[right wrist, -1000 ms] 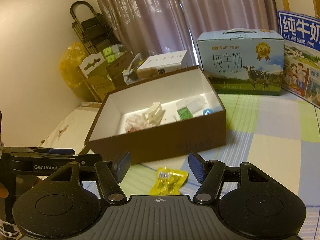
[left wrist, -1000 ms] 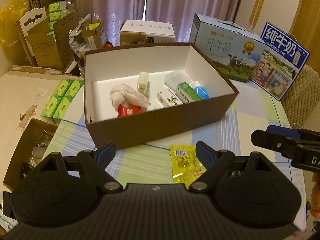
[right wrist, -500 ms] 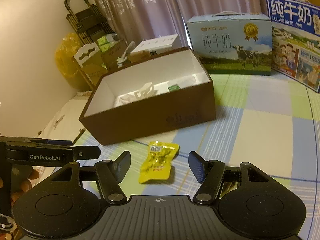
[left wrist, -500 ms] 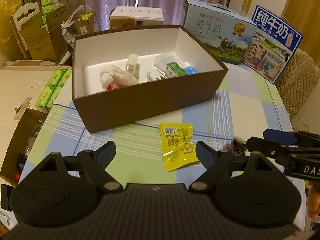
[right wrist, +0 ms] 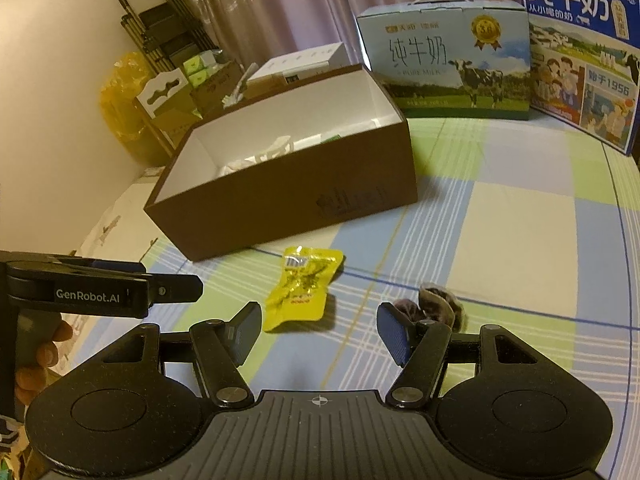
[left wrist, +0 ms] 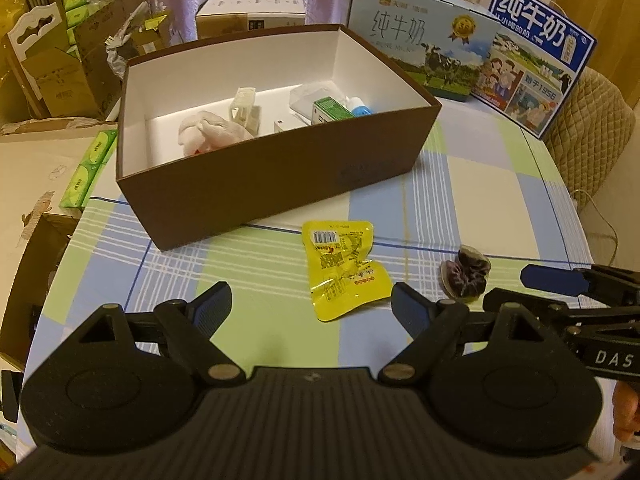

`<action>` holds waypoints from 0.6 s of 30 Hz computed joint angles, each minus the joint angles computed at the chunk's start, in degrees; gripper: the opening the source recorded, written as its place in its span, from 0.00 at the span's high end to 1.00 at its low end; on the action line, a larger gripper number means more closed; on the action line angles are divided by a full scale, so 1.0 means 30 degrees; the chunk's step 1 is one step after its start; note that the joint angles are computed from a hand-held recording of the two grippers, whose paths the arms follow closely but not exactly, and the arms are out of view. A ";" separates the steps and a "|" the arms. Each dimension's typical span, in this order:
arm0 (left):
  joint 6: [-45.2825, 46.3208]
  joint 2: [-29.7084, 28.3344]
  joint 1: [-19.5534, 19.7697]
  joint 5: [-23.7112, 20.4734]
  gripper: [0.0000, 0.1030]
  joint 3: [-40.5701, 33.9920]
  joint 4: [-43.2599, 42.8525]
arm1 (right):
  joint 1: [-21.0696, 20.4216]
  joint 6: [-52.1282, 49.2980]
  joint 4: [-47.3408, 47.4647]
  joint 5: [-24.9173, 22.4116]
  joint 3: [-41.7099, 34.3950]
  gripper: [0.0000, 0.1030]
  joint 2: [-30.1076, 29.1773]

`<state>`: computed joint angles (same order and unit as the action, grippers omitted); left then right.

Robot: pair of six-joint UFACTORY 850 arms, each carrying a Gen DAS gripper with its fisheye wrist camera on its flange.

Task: Organize objects
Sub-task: 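Close the right tool on the yellow snack packet and lift it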

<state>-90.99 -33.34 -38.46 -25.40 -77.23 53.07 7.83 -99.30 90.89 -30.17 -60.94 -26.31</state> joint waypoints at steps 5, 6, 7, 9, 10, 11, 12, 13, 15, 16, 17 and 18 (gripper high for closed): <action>0.0731 -0.0262 0.0009 0.0260 0.18 -0.0238 -0.0529 | -0.0046 0.0117 -0.0126 0.0307 0.0116 0.41 -0.0056; 0.0912 -0.0352 0.0010 0.0322 0.18 -0.0312 -0.0669 | -0.0036 0.0158 -0.0149 0.0414 0.0111 0.41 -0.0086; 0.1091 -0.0423 0.0017 0.0384 0.18 -0.0364 -0.0823 | -0.0039 0.0159 -0.0141 0.0534 0.0134 0.41 -0.0100; 0.1320 -0.0563 0.0031 0.0541 0.18 -0.0444 -0.1025 | -0.0047 0.0140 -0.0086 0.0712 0.0152 0.41 -0.0154; 0.1397 -0.0626 0.0039 0.0615 0.18 -0.0469 -0.1081 | -0.0056 0.0131 -0.0090 0.0829 0.0148 0.41 -0.0193; 0.1520 -0.0706 0.0049 0.0650 0.18 -0.0527 -0.1192 | -0.0044 0.0087 -0.0062 0.0980 0.0151 0.41 -0.0212; 0.1664 -0.0806 0.0065 0.0684 0.18 -0.0596 -0.1343 | -0.0036 -0.0087 0.0064 0.1119 0.0168 0.41 -0.0238; 0.1813 -0.0878 0.0087 0.0737 0.18 -0.0634 -0.1498 | -0.0018 -0.0316 0.0241 0.1281 0.0194 0.41 -0.0253; 0.1983 -0.1030 0.0119 0.0774 0.18 -0.0718 -0.1688 | 0.0040 -0.0753 0.0595 0.1664 0.0234 0.41 -0.0295; 0.2153 -0.1109 0.0151 0.0822 0.18 -0.0762 -0.1828 | 0.0060 -0.1044 0.0827 0.1852 0.0249 0.41 -0.0334; 0.2232 -0.1157 0.0167 0.0862 0.18 -0.0770 -0.1909 | 0.0077 -0.1306 0.1016 0.2013 0.0255 0.41 -0.0386; 0.2267 -0.1212 0.0182 0.0900 0.18 -0.0787 -0.1948 | 0.0112 -0.1374 0.1054 0.2160 0.0238 0.41 -0.0432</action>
<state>-84.19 -36.98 -37.92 -22.70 -79.59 47.23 8.17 -103.42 94.05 -23.69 -60.23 -27.60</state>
